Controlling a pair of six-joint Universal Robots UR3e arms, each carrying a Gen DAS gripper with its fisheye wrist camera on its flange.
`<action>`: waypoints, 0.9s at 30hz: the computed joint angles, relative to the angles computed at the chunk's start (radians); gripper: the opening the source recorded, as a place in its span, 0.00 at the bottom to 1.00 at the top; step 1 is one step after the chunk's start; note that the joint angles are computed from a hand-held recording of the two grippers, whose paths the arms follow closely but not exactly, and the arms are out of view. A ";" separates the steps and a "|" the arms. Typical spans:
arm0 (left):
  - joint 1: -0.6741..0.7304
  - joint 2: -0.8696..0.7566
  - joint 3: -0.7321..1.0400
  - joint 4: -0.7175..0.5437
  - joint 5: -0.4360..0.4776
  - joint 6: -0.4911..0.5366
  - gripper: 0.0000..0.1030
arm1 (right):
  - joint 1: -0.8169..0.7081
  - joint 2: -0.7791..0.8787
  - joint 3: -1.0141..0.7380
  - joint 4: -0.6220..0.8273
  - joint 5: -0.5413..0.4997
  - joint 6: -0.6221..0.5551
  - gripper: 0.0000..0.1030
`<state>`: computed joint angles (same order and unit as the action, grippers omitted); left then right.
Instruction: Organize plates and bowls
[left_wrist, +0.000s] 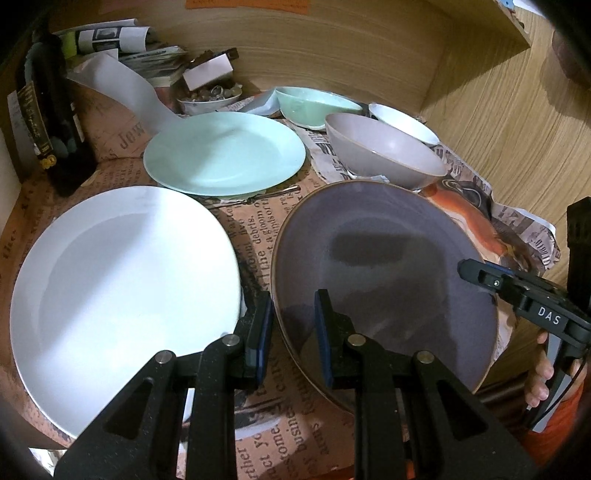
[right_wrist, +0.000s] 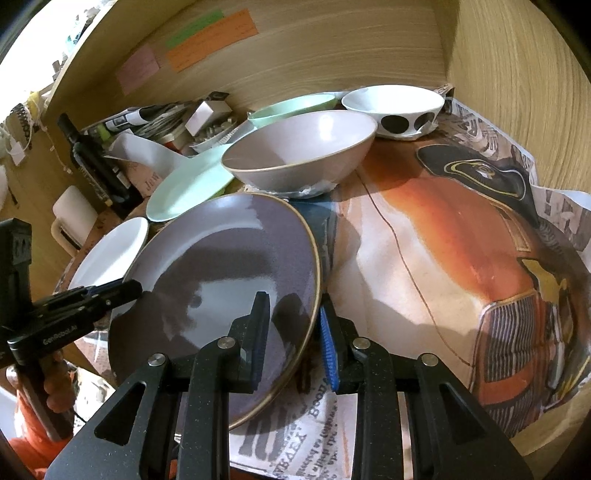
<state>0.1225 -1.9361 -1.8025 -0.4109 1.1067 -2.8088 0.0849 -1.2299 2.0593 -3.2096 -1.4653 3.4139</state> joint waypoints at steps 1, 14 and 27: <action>-0.001 0.000 -0.001 0.004 0.001 0.001 0.21 | -0.002 0.002 -0.001 0.001 0.002 0.000 0.24; -0.019 -0.031 0.036 -0.007 0.008 0.006 0.21 | -0.019 0.024 -0.019 0.004 0.006 -0.006 0.25; 0.014 0.008 0.004 -0.015 -0.036 0.037 0.26 | 0.044 0.023 -0.065 0.042 -0.136 -0.062 0.41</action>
